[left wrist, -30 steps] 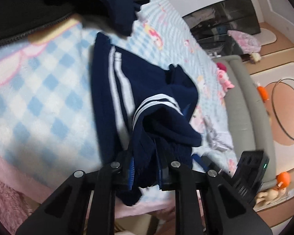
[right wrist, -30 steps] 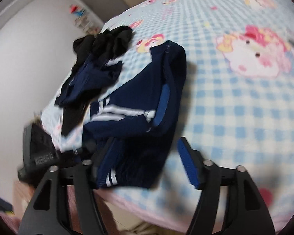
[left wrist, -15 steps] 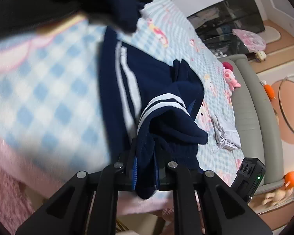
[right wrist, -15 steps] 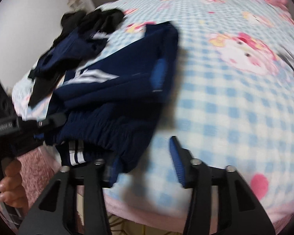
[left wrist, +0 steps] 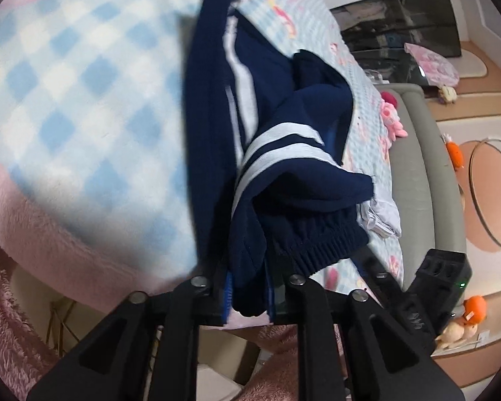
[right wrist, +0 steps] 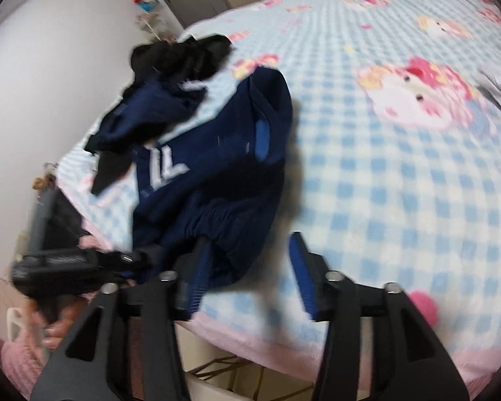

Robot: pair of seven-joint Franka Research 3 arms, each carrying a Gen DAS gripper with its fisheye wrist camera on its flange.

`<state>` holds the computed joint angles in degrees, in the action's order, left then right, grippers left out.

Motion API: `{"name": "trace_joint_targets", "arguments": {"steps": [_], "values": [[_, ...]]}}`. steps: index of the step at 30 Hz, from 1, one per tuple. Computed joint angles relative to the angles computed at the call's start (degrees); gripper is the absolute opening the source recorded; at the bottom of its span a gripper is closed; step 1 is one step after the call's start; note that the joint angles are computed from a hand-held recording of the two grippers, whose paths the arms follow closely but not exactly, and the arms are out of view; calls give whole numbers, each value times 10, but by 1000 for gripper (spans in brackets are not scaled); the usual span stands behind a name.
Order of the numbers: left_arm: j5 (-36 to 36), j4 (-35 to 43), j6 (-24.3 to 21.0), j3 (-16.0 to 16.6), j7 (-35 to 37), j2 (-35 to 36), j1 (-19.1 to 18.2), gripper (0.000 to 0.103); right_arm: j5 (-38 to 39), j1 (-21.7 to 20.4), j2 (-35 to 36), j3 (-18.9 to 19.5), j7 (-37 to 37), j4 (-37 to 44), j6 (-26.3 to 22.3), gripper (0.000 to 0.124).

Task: Fold clothes

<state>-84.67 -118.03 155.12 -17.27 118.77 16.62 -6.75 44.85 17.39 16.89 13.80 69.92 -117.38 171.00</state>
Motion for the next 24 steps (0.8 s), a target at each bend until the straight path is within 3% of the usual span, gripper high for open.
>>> {"name": "trace_joint_targets", "arguments": {"steps": [1, 3, 6, 8, 14, 17, 21, 24], "values": [[-8, 0, -4, -1, 8, -1, 2, 24, 13, -9, 1, 8, -14, 4, -4, 54], [20, -1, 11, 3, -2, -10, -5, 32, -14, 8, 11, -14, 23, 15, -6, 55], [74, -8, 67, 3, -24, -25, -17, 39, 42, -24, 32, 24, -14, 43, -11, 55], [77, -6, 65, -1, -24, -23, -9, 41, 118, -60, 29, 60, -83, 46, -16, 61], [115, 14, 52, -16, -53, 16, 5, 41, 204, -50, 27, 43, -131, 57, -11, 62], [95, 21, 52, -30, -30, 21, 18, 41, 97, -1, 45, -13, -34, 69, -32, 63], [103, 30, 42, -29, -26, 26, 21, 44, 94, -20, 81, 13, -36, 106, -62, 63], [133, 43, 44, -28, -40, 37, 19, 45, 44, -4, 115, -4, -7, 148, -86, 72]]}}
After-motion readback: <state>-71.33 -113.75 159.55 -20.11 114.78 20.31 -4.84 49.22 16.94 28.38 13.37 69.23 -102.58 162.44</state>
